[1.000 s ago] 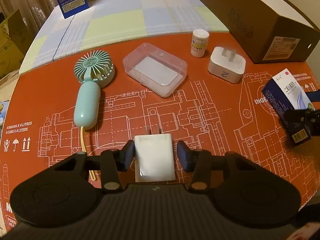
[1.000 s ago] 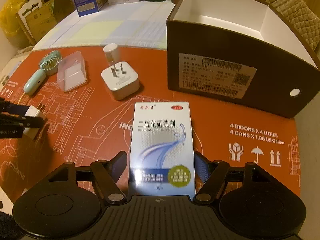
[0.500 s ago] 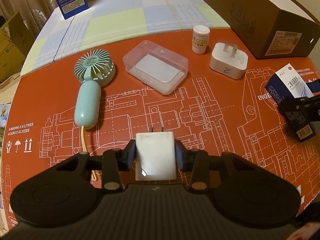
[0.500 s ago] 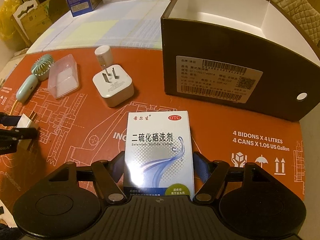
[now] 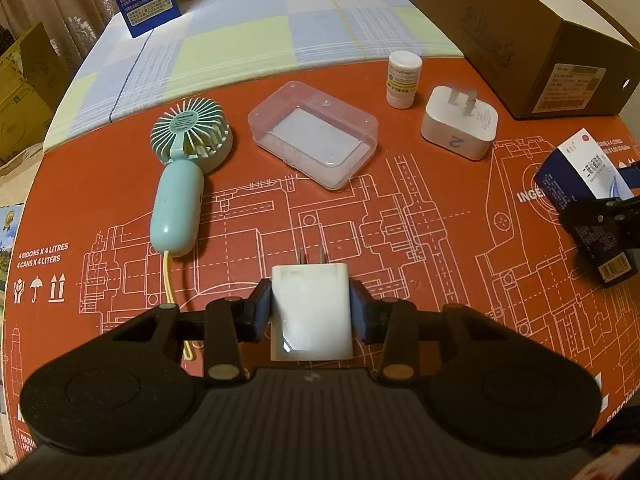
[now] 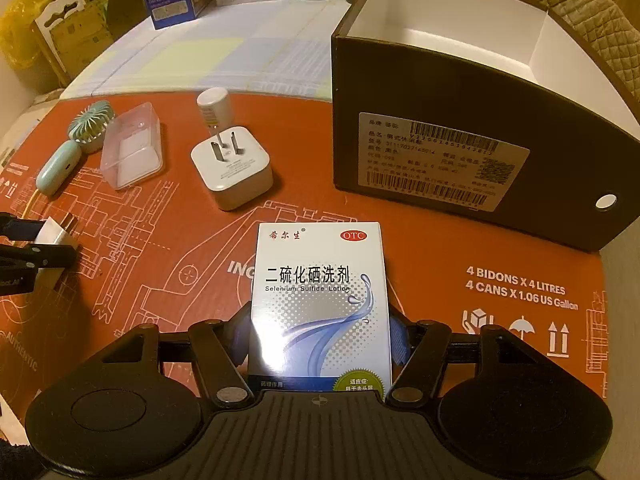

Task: Organize rigid objects
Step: 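Lift the charger and medicine box and carry both toward the shoebox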

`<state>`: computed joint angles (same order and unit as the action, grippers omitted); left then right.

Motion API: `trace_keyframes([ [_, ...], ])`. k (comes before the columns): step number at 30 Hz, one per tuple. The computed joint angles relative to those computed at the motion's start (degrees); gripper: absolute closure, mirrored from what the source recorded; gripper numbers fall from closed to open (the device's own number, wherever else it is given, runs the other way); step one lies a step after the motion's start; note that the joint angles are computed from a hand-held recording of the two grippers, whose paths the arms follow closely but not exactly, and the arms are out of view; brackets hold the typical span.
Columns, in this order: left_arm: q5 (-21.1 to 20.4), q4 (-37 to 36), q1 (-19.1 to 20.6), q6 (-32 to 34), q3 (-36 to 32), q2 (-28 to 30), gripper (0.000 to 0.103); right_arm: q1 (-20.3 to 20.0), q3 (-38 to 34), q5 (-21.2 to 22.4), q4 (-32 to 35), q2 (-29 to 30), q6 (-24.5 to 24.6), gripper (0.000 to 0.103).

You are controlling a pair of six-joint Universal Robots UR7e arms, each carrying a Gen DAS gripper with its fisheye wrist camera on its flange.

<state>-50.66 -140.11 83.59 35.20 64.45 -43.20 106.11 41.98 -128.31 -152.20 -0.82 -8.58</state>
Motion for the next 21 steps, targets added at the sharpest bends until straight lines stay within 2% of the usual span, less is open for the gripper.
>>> trace_keyframes([
  [21,0.81,-0.11,-0.33,-2.19,1.94,-1.73,0.067,0.30,3.07,0.70,-2.08,-1.85,0.29,0.042],
])
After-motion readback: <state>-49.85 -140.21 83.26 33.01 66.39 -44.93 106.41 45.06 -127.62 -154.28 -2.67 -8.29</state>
